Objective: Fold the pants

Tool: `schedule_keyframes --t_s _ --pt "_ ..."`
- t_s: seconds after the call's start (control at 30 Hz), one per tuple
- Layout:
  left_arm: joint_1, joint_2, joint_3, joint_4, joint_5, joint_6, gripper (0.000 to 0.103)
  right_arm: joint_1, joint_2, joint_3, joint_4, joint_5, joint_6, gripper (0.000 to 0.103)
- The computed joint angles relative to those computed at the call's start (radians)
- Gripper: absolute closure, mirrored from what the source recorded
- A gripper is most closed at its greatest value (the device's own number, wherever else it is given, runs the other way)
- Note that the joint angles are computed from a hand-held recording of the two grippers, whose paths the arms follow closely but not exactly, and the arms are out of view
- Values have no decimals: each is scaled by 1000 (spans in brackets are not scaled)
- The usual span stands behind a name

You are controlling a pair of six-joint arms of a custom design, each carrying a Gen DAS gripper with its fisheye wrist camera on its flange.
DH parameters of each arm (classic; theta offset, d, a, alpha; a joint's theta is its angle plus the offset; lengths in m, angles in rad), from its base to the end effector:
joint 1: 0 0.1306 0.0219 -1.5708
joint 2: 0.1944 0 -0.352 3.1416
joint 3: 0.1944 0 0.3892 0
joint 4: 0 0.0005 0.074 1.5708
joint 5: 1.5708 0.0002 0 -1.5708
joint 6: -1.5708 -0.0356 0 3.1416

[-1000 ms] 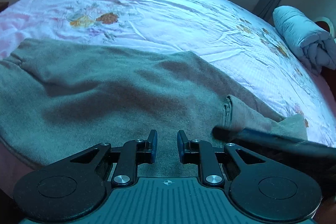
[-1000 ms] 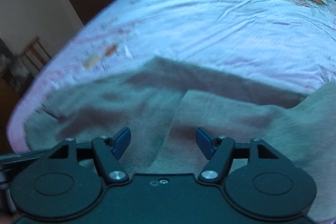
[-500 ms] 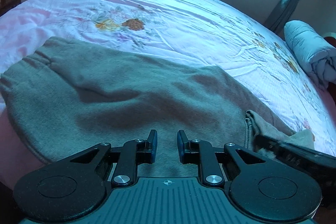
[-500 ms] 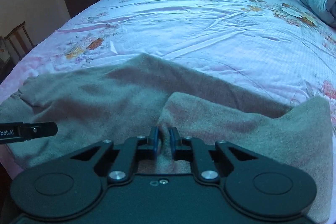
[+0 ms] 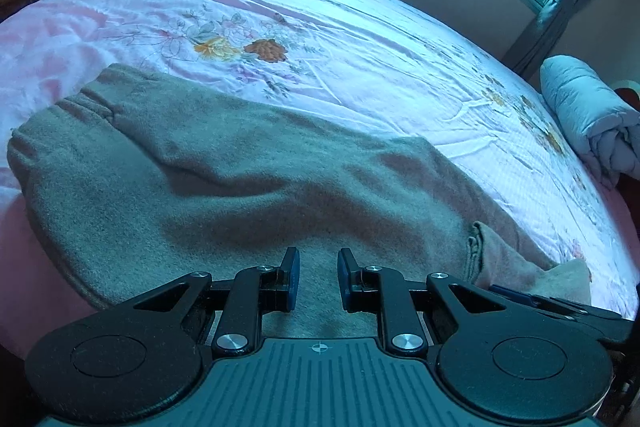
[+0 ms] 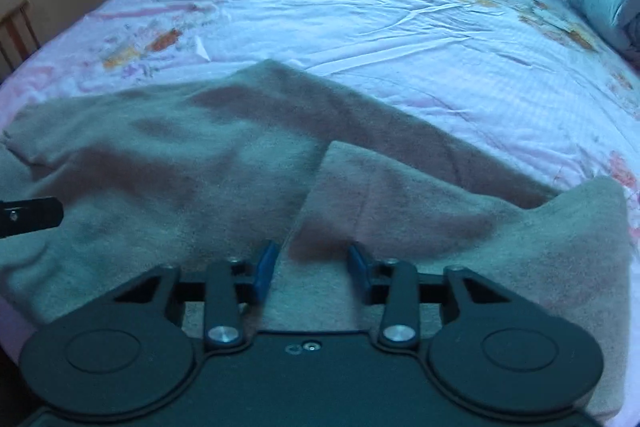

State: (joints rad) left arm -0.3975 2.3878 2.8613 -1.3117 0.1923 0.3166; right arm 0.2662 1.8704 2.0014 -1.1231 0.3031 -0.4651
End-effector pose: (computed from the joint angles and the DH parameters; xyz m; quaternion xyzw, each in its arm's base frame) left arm 0.6789 -0.2929 0.4137 0.0719 0.9272 -0.2086 0.3027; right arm 0.6142 0.1559 0.4008 0.1369 0.9385 -0.0343 0.3151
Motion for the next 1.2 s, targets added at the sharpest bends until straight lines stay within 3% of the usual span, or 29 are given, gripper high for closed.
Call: schedule_keyframes --t_s 0.07,0.17,0.33,0.4,0.47,0.5,0.57,0.63,0.73,0.8,0.83,0.97,1.13,1.2 --pt "2 22 38 -20 1 7 84 3 -14 -16 9 9 47 85" --pt "5 -52 -100 48 0 11 84 3 -51 -56 70 23 38 99" --pt "11 -86 -169 77 -7 19 84 6 -92 -99 144 24 32 100" --pt "13 -85 -166 73 -5 23 84 17 -84 -87 130 42 60 98" --pt "13 -100 -192 92 -5 21 84 12 -35 -14 19 19 25 78" --pt "12 -102 -194 95 -4 19 84 12 -13 18 -28 12 7 73" --pt "13 -104 -197 99 -1 20 84 18 4 45 -63 7 7 34" --pt "13 -104 -195 98 1 21 84 26 11 54 -64 -24 19 30" --pt "14 -120 -222 113 3 20 84 44 37 68 -80 17 68 37" --pt "16 -136 -248 128 -2 20 84 42 32 52 -69 32 66 52" --pt "18 -139 -254 131 -6 21 84 38 23 40 -62 41 64 69" --pt "21 -132 -245 126 -10 32 84 11 -43 -44 9 -3 74 97" --pt "16 -143 -263 133 -14 22 84 15 -96 -108 116 21 53 99" --pt "15 -129 -239 117 -13 21 84 14 -91 -93 110 16 53 99"
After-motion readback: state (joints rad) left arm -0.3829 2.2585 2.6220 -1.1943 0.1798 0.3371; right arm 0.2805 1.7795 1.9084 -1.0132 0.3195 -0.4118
